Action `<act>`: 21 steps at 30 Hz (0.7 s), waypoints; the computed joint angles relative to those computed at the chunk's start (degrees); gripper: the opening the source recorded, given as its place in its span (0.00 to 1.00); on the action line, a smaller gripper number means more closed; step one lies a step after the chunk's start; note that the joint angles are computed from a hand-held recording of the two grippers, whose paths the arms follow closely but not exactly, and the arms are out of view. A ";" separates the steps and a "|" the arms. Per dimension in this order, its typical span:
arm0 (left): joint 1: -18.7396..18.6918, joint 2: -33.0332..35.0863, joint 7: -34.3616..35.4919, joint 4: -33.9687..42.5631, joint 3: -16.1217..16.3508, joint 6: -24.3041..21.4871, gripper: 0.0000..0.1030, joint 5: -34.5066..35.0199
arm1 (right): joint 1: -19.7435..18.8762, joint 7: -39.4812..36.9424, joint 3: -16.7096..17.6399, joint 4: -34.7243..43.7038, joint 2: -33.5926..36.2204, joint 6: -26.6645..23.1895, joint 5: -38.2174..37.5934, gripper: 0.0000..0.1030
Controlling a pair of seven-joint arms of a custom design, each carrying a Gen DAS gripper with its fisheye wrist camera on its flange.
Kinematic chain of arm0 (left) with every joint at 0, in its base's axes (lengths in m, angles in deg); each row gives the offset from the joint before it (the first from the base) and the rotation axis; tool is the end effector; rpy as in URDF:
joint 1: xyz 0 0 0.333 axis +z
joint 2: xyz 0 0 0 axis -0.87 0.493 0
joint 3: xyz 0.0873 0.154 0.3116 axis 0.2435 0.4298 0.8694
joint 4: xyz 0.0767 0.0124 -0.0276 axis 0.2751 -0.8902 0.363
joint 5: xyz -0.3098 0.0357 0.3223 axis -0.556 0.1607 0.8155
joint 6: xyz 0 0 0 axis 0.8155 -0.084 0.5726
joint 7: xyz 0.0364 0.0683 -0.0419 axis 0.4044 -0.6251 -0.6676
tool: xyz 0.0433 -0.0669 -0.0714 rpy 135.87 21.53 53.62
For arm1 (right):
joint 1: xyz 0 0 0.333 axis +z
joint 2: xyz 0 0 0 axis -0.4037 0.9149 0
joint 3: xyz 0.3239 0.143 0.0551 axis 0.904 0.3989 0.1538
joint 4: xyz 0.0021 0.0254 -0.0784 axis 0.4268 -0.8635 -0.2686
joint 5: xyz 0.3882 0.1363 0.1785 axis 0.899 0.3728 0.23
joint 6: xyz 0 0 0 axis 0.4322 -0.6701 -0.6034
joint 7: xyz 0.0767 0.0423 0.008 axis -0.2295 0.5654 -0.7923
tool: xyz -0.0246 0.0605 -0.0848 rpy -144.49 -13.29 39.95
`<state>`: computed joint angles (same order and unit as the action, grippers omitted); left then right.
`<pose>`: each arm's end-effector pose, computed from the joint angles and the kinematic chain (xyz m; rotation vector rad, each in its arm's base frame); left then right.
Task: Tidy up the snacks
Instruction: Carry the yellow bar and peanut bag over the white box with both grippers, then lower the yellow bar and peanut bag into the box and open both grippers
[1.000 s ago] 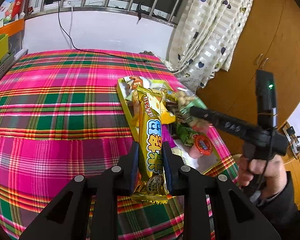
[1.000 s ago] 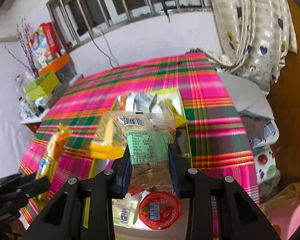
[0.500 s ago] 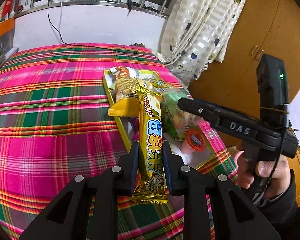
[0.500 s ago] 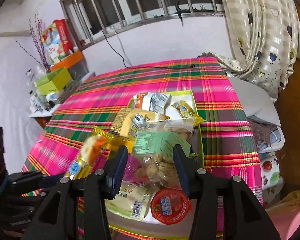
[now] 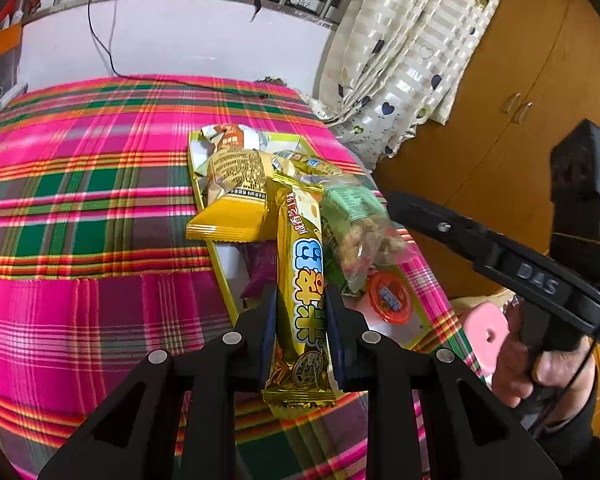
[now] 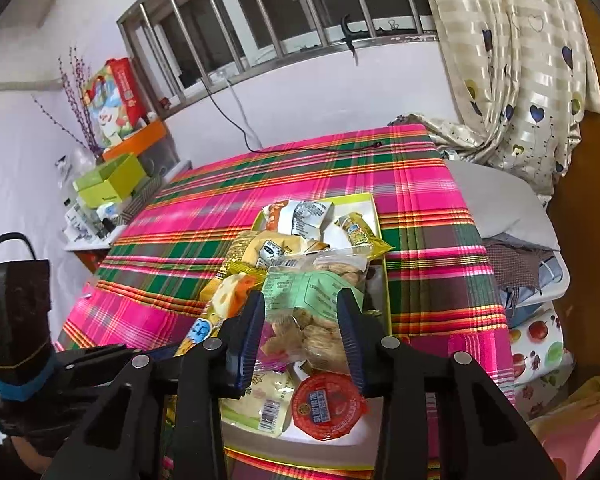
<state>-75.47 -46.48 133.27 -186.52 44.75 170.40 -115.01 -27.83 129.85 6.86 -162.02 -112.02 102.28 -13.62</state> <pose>0.4950 -0.1571 0.4852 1.3723 -2.5268 1.2044 0.4127 0.1324 0.4827 -1.3962 1.7761 -0.6015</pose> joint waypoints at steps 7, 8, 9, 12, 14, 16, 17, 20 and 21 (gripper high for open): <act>0.20 0.47 2.39 0.25 -0.10 -2.40 0.52 -1.49 | 0.85 -0.14 -1.16 -0.61 -0.20 -0.09 0.26 0.34; 0.28 0.42 2.45 0.21 -0.16 -2.29 0.52 -1.61 | 0.94 -0.16 -1.22 -0.76 -0.34 -0.08 0.30 0.34; 0.37 0.29 2.50 0.10 -0.18 -2.14 0.52 -1.73 | 1.05 -0.14 -1.21 -0.96 -0.61 -0.09 0.37 0.34; 0.64 -0.21 2.59 -0.21 0.06 -2.11 0.52 -1.95 | 1.25 0.02 -0.78 -1.92 -2.17 -0.19 0.50 0.34; 0.92 -0.81 2.54 -0.58 0.36 -2.37 0.52 -1.79 | 0.62 0.59 0.50 -2.63 -3.80 -1.05 0.36 0.34; 1.01 -1.49 2.47 -1.12 0.38 -1.97 0.52 -1.43 | -0.23 1.59 2.06 -3.17 -5.52 -2.53 -0.17 0.35; 0.98 -1.86 2.57 -1.43 0.48 -1.85 0.52 -1.27 | -0.40 2.09 2.52 -3.40 -6.15 -3.06 -0.56 0.35; 0.69 -3.25 2.65 -2.72 0.46 -0.74 0.52 -0.14 | -0.85 4.02 4.07 -3.78 -7.95 -5.20 -2.10 0.36; 0.51 -3.86 2.63 -3.31 0.38 -0.08 0.52 0.42 | -0.86 4.64 4.39 -3.90 -8.43 -5.82 -2.72 0.38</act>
